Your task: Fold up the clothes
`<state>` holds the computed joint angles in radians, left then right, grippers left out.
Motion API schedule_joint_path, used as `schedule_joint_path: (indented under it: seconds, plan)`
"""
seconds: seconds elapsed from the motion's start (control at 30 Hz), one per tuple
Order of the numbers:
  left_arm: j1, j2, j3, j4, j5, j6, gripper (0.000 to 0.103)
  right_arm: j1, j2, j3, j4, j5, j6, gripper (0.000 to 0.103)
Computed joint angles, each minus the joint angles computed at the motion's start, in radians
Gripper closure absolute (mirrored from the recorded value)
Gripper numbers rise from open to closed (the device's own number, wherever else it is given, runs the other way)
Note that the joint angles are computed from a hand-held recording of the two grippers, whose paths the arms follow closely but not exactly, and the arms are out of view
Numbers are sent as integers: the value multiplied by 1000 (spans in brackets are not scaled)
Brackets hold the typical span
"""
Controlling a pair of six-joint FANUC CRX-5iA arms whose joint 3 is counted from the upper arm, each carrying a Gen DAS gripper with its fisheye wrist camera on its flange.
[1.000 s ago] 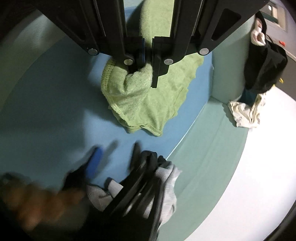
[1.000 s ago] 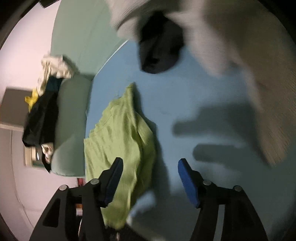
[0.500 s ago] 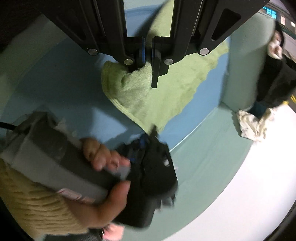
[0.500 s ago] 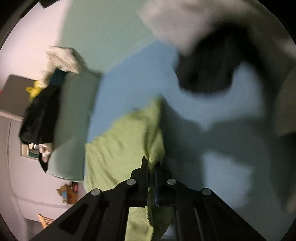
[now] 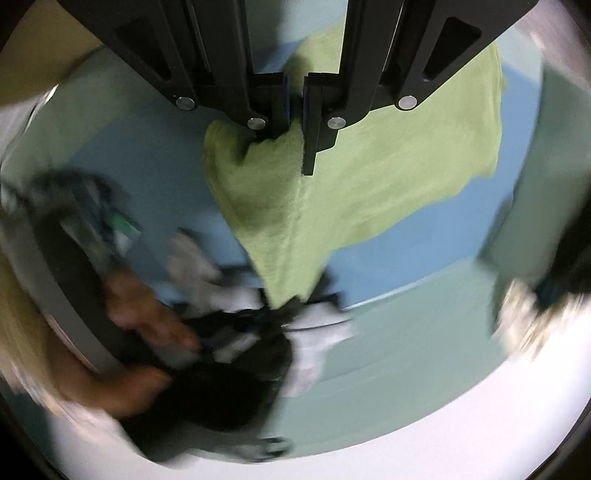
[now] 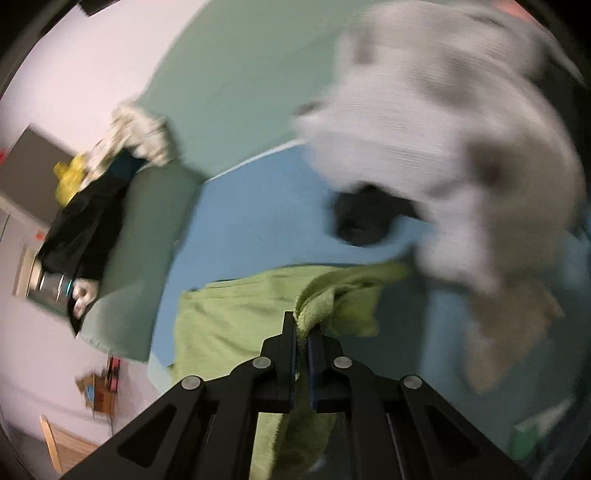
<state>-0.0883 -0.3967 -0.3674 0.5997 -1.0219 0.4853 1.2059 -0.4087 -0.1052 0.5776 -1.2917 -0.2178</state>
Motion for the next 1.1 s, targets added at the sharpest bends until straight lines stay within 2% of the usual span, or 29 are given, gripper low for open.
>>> schedule_joint_path:
  seconds: [0.03,0.13,0.23,0.33,0.43,0.47,0.5,0.53,0.57,0.6,0.63,0.67,0.7,0.73,0.77,0.83,0.87,0.97,1.1]
  plan:
    - [45,21,23,-2,-6,45,99,-45,52,52,-38,63,87,98]
    - [170,74,78,-16,-28,178,99,-139,210,217,-162,156,312,98]
    - [283,133,110,-47,-73,290,99,-224,428,463,-361,182,570,98]
    - [351,197,148,-132,-96,439,99,-287,666,749,-555,124,755,98]
    - [381,256,192,-193,-107,550,99,-299,866,1003,-646,2,842,96]
    - [388,273,198,-202,-118,565,99,-301,943,1108,-673,-49,870,91]
    - [395,291,202,-207,-131,578,99,-300,1013,1212,-682,-118,892,79]
    - [402,309,206,-213,-145,590,98,-301,1067,1285,-676,-147,903,59]
    - [408,327,211,-219,-158,602,97,-301,1086,1316,-673,-164,900,58]
    - [415,345,215,-215,-171,608,96,-306,1074,1306,-683,-150,893,53]
    - [427,368,220,-197,-194,618,93,-313,1030,1253,-693,-119,888,44]
    - [442,378,216,-165,-202,617,92,-318,963,1158,-690,-55,890,39]
    - [457,385,209,-131,-206,612,83,-320,890,1054,-680,24,891,37]
    - [472,393,203,-98,-209,608,67,-317,811,949,-643,95,872,34]
    - [489,398,190,-56,-208,596,58,-312,732,844,-600,172,846,32]
    - [512,406,170,-3,-200,596,37,-284,579,635,-475,299,733,23]
    - [518,412,170,1,-194,622,36,-266,510,542,-408,339,666,23]
    - [543,431,155,36,-197,659,36,-205,389,392,-388,268,557,25]
    - [550,424,139,42,-195,639,36,-149,321,267,-630,221,506,33]
